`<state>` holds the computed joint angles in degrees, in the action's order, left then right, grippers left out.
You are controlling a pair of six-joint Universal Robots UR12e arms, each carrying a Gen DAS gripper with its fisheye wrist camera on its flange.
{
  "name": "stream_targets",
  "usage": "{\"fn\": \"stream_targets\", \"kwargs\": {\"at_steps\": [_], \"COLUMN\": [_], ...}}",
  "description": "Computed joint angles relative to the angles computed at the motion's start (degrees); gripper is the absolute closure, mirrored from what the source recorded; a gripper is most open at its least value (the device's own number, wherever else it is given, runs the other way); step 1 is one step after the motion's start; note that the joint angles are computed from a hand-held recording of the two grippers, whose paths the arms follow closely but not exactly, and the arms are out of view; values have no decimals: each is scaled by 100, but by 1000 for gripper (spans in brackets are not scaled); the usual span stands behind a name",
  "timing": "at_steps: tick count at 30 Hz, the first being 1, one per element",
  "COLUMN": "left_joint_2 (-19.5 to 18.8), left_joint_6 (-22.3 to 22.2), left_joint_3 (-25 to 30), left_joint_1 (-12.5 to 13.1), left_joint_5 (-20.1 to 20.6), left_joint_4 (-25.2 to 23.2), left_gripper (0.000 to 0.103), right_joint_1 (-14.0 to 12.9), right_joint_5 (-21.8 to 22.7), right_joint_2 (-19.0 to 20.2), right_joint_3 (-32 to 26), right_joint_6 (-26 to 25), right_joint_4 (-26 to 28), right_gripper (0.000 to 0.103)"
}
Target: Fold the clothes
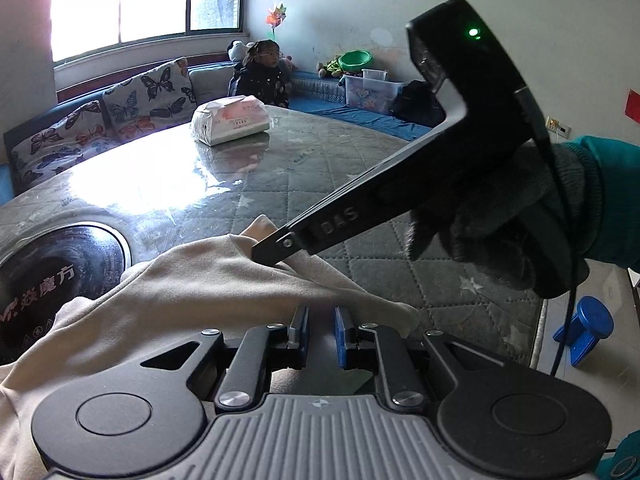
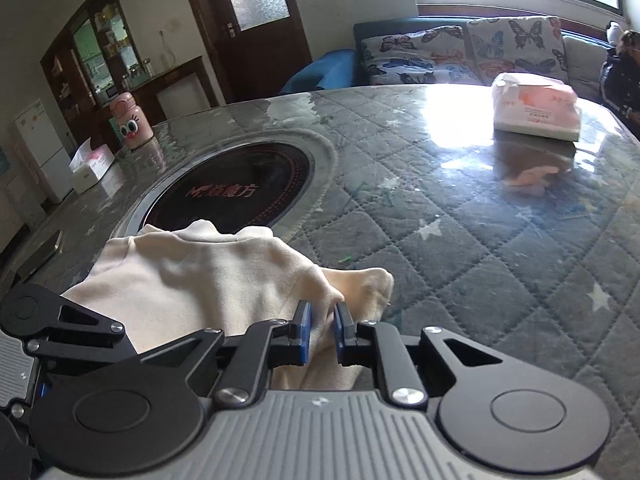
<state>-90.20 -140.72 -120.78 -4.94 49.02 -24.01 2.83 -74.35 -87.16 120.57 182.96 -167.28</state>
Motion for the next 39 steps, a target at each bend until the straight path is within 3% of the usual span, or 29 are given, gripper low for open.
{"fn": "stream_targets", "kwargs": {"at_steps": [5, 10, 15, 21, 28, 35, 39], "left_joint_2": [44, 129, 317, 512, 571, 537, 524], "left_joint_6": [22, -75, -360, -905, -1592, -1814, -2022], "left_joint_3": [-47, -120, -284, -478, -552, -621, -610], "left_joint_1": [28, 133, 420, 825, 1241, 1478, 1454], "left_joint_5": [-51, -115, -162, 83, 425, 283, 430], "left_joint_4": [7, 77, 277, 604, 610, 556, 984], "left_gripper": [86, 78, 78, 78, 78, 78, 77], "right_joint_1": [222, 264, 284, 357, 410, 409, 409], "right_joint_5": [-535, -727, -523, -182, -262, -302, -311], "right_joint_2": [61, 19, -228, -385, -342, -333, -357], "right_joint_3": [-42, -21, 128, 288, 412, 497, 476], "right_joint_6": [-323, -355, -587, -724, -596, -573, -616], "right_joint_4": [-117, -228, -385, -421, -456, -587, -505], "right_gripper": [97, 97, 96, 95, 95, 94, 92]}}
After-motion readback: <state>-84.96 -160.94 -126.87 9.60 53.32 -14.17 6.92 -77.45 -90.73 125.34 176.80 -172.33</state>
